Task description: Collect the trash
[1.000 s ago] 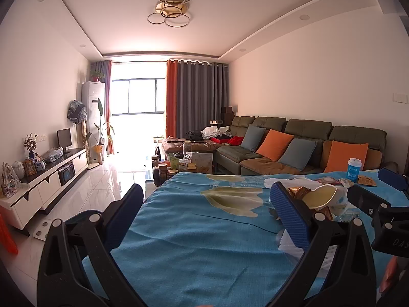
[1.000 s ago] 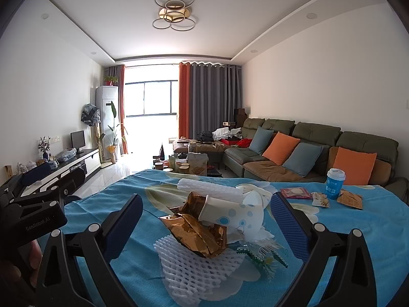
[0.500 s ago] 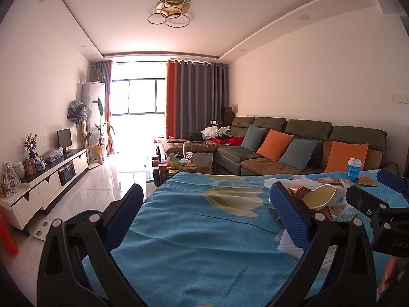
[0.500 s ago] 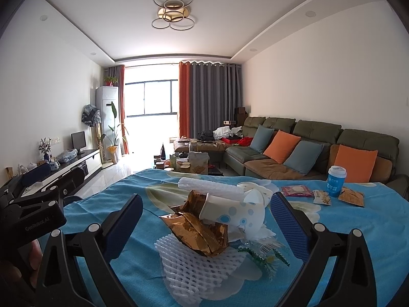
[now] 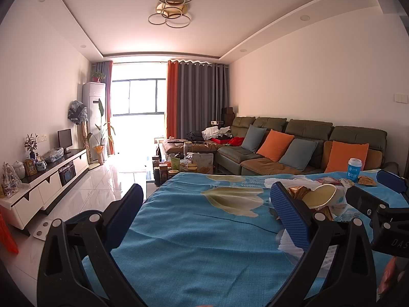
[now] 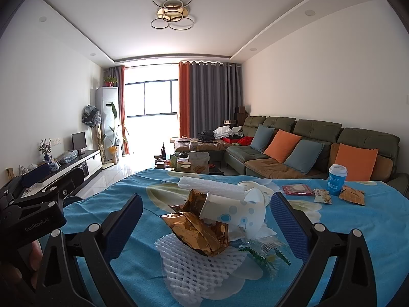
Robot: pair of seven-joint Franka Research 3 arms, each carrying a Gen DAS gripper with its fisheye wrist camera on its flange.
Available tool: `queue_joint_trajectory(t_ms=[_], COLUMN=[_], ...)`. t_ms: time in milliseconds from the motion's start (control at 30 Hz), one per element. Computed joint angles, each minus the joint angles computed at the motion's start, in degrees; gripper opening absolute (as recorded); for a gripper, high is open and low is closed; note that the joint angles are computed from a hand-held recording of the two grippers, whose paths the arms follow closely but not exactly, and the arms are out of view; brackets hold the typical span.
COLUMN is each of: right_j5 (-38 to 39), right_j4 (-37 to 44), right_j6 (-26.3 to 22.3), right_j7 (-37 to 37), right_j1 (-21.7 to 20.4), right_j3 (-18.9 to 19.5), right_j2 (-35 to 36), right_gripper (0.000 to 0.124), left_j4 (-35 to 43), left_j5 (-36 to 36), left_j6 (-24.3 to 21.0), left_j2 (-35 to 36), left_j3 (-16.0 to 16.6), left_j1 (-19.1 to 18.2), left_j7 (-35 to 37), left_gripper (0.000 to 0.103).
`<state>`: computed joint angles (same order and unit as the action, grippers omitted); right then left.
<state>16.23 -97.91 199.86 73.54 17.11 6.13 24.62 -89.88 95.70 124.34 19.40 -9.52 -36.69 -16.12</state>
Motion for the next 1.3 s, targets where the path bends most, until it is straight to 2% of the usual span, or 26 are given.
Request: queue_joint_trajectory(t_ms=[333, 467, 567, 667, 733, 867, 967, 1033, 1167, 1233, 1300], right_j5=[-0.54, -1.27, -1.27, -0.38, -0.98, -1.50, 0.55, 2.20, 4.90, 6.78, 7.94], right_j4=[-0.05, 0.01, 0.14, 0.82, 1.82, 4.66, 8.01, 9.97, 14.52, 16.14, 17.68], right_j6=[-0.14, -0.55, -2.00, -4.30, -7.15, -12.48, -17.06, -19.28, -24.31, -26.40, -28.55], right_j7=[0.43, 1.26, 2.04, 2.61, 3.77, 4.24, 2.51, -0.07, -2.67, -3.85, -4.03], right_j1=[-0.36, -1.47, -2.07, -2.08, -5.19, -12.74, -14.42, -16.46, -16.30, -16.46, -15.64], right_j3=[0.27, 1.21, 1.40, 0.84, 3.71, 11.78, 13.65, 16.56, 16.93, 17.15, 15.70], right_j2=[0.02, 0.34, 0.39, 0.58, 0.92, 2.57, 3.95, 4.96, 6.86, 7.54, 8.05], right_gripper=[0.097, 0.097, 0.097, 0.097, 0.097, 0.097, 0.097, 0.097, 0.096, 0.089, 0.080], left_j4=[-0.12, 0.43, 0.89, 2.29, 3.91, 8.65, 13.54, 16.92, 24.08, 27.37, 31.26], left_j5=[0.06, -0.66, -1.85, -3.80, -6.28, -15.20, -22.66, -28.15, -38.94, -45.29, -51.31], left_j6=[0.18, 1.61, 4.57, 9.63, 13.78, 21.54, 25.70, 27.65, 29.49, 29.32, 28.64], left_j2=[0.01, 0.53, 0.96, 2.12, 3.39, 7.42, 11.62, 14.48, 20.44, 23.31, 26.68], left_j3=[-0.03, -0.06, 0.03, 0.17, 0.35, 0.80, 0.54, -0.25, -3.19, -6.06, -8.98], left_j1=[0.04, 0.36, 0.95, 1.94, 2.77, 4.46, 5.79, 6.93, 9.05, 10.63, 11.78], left_j7=[-0.21, 0.79, 1.97, 4.30, 6.62, 15.30, 22.94, 28.57, 40.90, 48.40, 55.06], left_gripper=[0.098, 0.098, 0.098, 0.098, 0.098, 0.098, 0.098, 0.098, 0.093, 0.082, 0.073])
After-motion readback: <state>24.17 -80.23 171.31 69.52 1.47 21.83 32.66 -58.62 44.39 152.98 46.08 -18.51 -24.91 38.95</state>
